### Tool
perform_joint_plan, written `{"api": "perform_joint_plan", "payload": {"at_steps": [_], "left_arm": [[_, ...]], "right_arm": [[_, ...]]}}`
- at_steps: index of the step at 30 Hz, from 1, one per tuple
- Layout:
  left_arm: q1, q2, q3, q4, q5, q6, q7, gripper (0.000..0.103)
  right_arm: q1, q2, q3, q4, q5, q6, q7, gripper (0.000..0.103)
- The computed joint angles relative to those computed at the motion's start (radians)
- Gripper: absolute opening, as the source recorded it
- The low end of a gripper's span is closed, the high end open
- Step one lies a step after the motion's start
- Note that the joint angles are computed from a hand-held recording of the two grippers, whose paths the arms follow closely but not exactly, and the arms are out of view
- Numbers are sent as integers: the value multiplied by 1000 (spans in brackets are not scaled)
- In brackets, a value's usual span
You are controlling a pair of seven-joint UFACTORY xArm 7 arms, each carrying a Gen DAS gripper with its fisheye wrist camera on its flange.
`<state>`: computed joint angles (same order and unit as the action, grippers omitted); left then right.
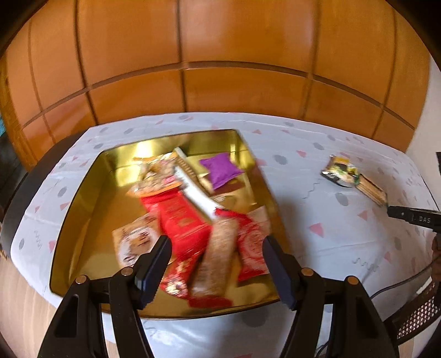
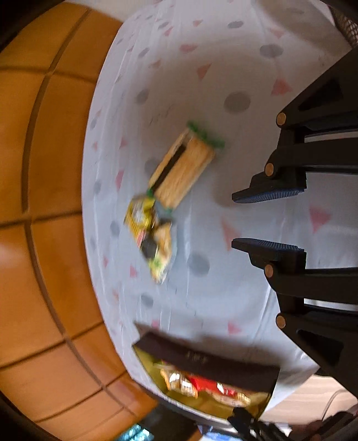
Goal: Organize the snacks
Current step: 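Move both tools toward the yellow chip bag and the cracker pack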
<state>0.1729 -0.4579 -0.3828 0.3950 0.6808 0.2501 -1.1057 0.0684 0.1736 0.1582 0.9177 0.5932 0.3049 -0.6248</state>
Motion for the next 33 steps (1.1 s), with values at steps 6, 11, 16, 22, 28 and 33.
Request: {"api": "perform_joint_plan", "payload": {"at_steps": [6,11,16,22,28,33], "left_arm": [[-29,85,-16,74,28,-17,12,69],[-90,151,4,123,49,-23,27,69],[-158,205,48,149,52,-29,48,69],[-233,246,106,169,13,-14,115,69],[-271,283,129,205,-2,-1,149,69],[-296,332,145,256,38,0,136,69]], "right_arm": [[-9,12,-39,27,-111,29,50,57],[-20,56,-53,116,-206,74,54,69],[-20,160,-49,247,-308,116,31,77],[11,304,-58,397,-462,131,56,82],[-33,403,-13,516,-445,246,7,59],[-18,339,-33,443,-453,250,12,52]]}}
